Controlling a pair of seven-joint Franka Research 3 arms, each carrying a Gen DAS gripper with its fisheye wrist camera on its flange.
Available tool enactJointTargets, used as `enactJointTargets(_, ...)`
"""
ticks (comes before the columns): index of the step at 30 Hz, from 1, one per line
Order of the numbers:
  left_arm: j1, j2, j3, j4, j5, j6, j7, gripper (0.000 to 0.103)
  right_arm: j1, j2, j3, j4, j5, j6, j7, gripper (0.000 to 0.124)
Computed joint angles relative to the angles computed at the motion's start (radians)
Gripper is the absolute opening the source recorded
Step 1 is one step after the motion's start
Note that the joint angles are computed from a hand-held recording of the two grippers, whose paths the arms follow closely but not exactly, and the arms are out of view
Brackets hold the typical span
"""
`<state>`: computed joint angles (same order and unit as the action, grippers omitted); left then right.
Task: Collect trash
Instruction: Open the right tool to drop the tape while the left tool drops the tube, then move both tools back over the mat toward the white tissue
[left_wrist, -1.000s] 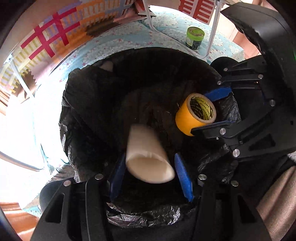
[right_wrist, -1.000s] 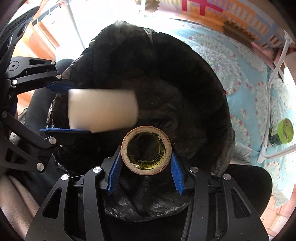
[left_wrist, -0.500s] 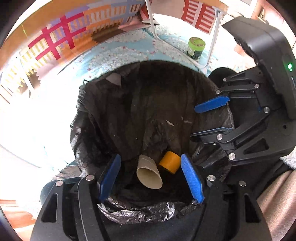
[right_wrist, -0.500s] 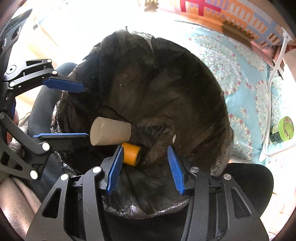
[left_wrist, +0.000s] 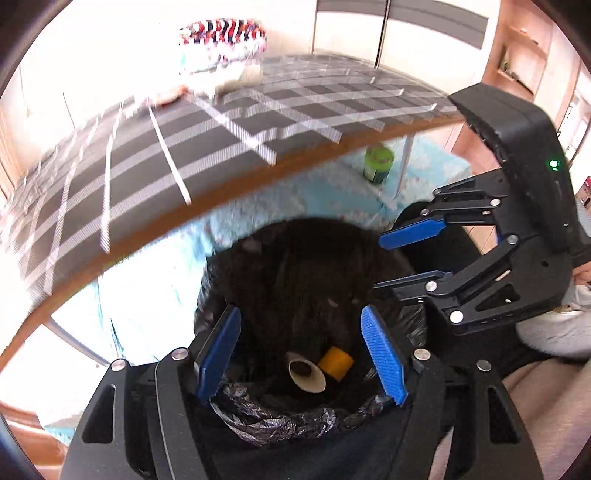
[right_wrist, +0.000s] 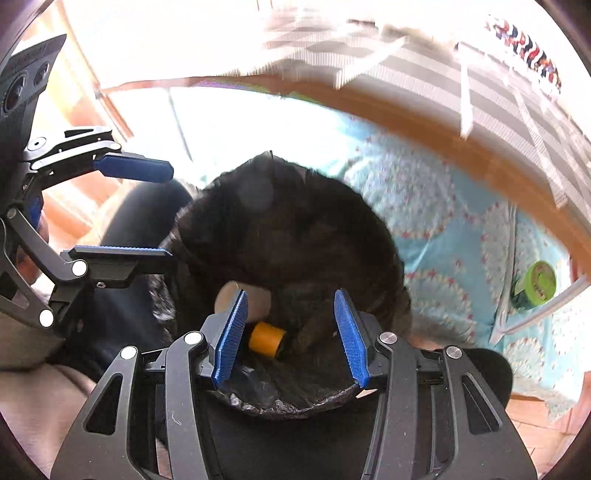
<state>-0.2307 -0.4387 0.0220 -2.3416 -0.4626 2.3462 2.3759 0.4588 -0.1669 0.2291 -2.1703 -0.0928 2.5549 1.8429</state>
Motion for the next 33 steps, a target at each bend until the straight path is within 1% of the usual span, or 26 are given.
enactJointTargets(8, -0.034, -0.064, 0.049, 0.043, -0.092, -0.019, 0.067, 0.065, -0.02, -0.085, 0.006, -0.006, -0.001, 0.065, -0.01, 0.049)
enactJointTargets(10, -0.044, -0.066, 0.063, 0.062, -0.125, -0.03, 0.086, 0.065, -0.029, -0.095, 0.01, 0.0, -0.002, 0.083, -0.016, 0.049)
enactJointTargets(12, -0.045, -0.061, 0.061, 0.077, -0.141, -0.021, 0.099, 0.065, -0.038, -0.098, 0.012, 0.011, -0.003, 0.096, -0.023, 0.049)
enactJointTargets(15, -0.046, -0.045, 0.067, 0.102, -0.166, -0.018, 0.12, 0.065, -0.064, -0.088, 0.025, 0.036, -0.038, 0.113, 0.0, 0.049)
enactJointTargets(18, -0.033, -0.003, 0.047, 0.142, -0.168, 0.014, 0.11, 0.065, -0.08, -0.071, 0.024, 0.067, -0.06, 0.129, 0.01, 0.049)
enactJointTargets(22, -0.021, 0.043, 0.033, 0.187, -0.177, 0.028, 0.103, 0.065, -0.091, -0.037, 0.014, 0.122, -0.078, 0.127, 0.016, 0.049)
enactJointTargets(30, 0.021, 0.169, -0.009, 0.31, -0.177, 0.042, 0.091, 0.065, -0.099, 0.049, -0.026, 0.227, -0.1, 0.141, 0.03, 0.049)
enactJointTargets(33, 0.041, 0.213, -0.027, 0.356, -0.179, 0.031, 0.082, 0.065, -0.095, 0.085, -0.043, 0.27, -0.1, 0.131, 0.026, 0.049)
